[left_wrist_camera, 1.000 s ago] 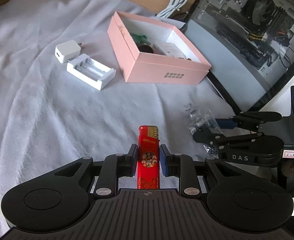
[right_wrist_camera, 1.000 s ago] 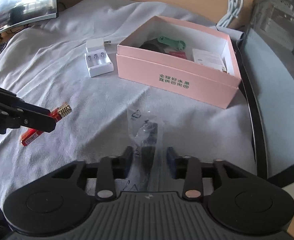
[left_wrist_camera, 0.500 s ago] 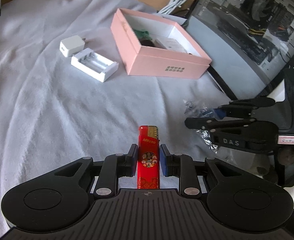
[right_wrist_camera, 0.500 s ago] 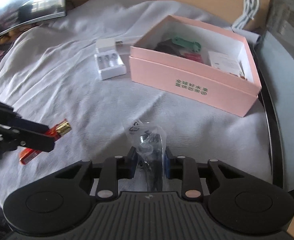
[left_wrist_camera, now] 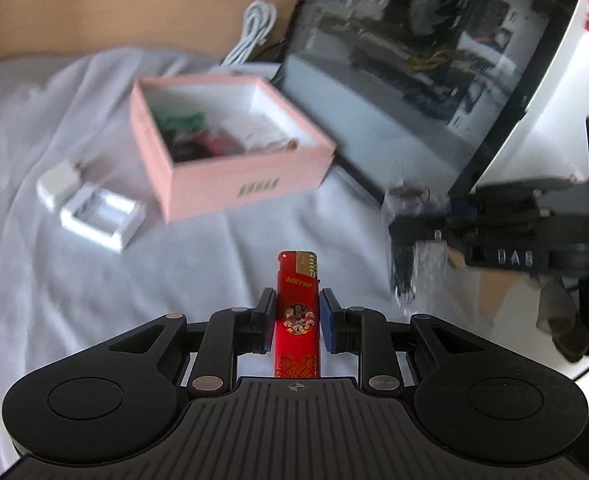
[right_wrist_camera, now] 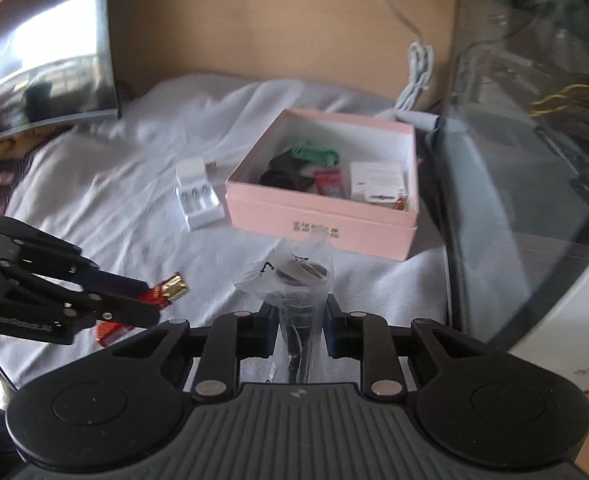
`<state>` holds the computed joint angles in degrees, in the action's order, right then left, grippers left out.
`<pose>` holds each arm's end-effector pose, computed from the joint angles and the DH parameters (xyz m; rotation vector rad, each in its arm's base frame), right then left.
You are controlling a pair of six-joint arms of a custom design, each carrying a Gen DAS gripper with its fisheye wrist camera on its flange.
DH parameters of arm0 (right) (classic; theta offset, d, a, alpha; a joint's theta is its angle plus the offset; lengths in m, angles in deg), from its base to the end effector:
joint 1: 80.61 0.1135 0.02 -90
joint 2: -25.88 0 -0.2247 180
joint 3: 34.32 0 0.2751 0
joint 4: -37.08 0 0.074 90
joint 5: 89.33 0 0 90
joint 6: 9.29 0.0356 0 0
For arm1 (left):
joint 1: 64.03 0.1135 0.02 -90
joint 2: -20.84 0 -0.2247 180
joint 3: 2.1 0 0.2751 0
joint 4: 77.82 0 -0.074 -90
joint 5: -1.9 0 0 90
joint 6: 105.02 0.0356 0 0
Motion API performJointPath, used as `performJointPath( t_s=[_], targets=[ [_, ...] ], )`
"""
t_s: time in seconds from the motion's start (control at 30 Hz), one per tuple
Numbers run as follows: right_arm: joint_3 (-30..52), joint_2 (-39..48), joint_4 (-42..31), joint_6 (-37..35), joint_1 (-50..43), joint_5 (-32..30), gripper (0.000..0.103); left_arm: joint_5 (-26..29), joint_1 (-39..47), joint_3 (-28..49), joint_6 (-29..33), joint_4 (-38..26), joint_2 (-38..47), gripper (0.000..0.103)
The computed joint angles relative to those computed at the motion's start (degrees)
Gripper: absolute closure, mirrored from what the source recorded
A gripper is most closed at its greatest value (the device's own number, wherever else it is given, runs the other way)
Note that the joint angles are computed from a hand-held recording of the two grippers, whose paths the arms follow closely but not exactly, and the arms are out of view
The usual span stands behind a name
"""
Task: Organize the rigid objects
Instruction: 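Carry the lighter into the pink box and open the left tool while the right carries the bag, then lower the clear bag into the pink box and open the right tool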
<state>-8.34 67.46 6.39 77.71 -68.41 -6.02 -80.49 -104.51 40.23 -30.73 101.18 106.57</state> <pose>0.1872 0.0447 0.1096 -0.3703 2.3533 0.2154 0.2109 -0.1862 0.0721 0.5868 2.3558 -0.6228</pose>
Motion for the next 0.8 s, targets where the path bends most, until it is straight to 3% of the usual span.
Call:
performJointPath(
  t_s=[0.17, 0.37, 0.5, 0.6, 0.7, 0.8],
  targets=[
    [-0.6, -8.2, -5.9, 2.3, -2.2, -1.8, 0.081, 2.4, 2.8, 8.6, 3.6, -2.0, 2.3, 0.077],
    [-0.9, -12.4, -7.5, 4.2, -1.4, 0.9, 0.081, 0.3, 4.9, 27.5, 8.4, -6.4, 13.0, 0.077],
    [-1.3, -13.8, -8.7, 5.3, -1.3, 2.3, 0.081, 0.7, 6.2, 40.5, 5.6, -8.7, 22.3, 0.077],
    [-1.4, -14.1, -9.2, 5.9, -1.6, 2.7, 0.081, 1.9, 7.2, 50.9, 2.5, -13.8, 30.2, 0.076],
    [-1.1, -13.2, -8.7, 6.3, -1.8, 3.3, 0.081, 0.1, 7.5, 52.0, 1.4, -11.6, 32.8, 0.076],
    [-0.1, -11.0, -7.4, 6.5, -2.1, 3.3, 0.081, -0.3, 8.3, 46.3, -0.6, -6.9, 30.8, 0.076]
  ],
)
